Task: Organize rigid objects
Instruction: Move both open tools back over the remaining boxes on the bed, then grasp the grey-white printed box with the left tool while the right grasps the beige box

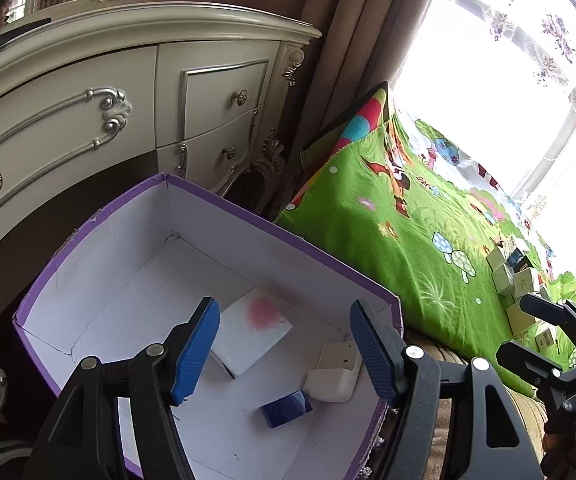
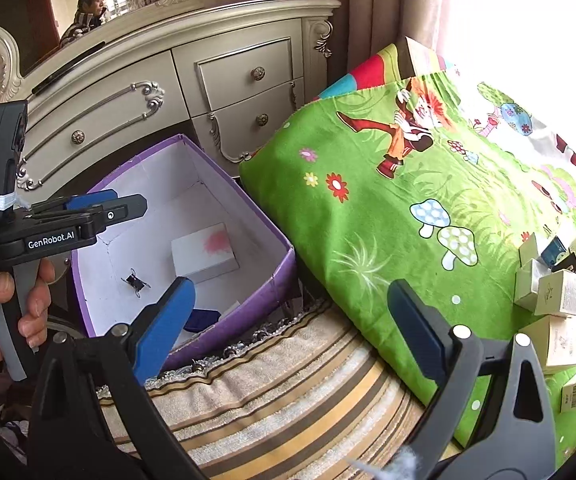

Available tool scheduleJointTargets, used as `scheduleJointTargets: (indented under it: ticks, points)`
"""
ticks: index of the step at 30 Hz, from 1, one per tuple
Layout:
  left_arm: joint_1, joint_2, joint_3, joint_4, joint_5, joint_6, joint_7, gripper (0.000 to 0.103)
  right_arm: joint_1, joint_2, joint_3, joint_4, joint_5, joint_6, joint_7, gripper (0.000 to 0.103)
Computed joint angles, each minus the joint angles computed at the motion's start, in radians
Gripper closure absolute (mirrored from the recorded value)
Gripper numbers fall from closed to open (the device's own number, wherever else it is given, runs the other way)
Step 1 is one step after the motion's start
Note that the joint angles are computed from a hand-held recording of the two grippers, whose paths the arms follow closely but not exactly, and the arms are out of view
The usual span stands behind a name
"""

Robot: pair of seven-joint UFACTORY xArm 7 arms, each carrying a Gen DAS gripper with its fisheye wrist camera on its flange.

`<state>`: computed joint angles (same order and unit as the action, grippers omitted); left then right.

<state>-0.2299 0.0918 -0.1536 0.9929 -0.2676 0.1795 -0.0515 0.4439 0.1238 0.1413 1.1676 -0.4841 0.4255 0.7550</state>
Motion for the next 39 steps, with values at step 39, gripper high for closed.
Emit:
scheduleJointTargets:
  ticks: [39]
  points:
    - [-0.241,0.412,-0.153,0.639,0.039,0.191,-0.004,0.024,-0.451,-0.29,0.018,-0.423,-0.258,-0.088,0.242,0.001]
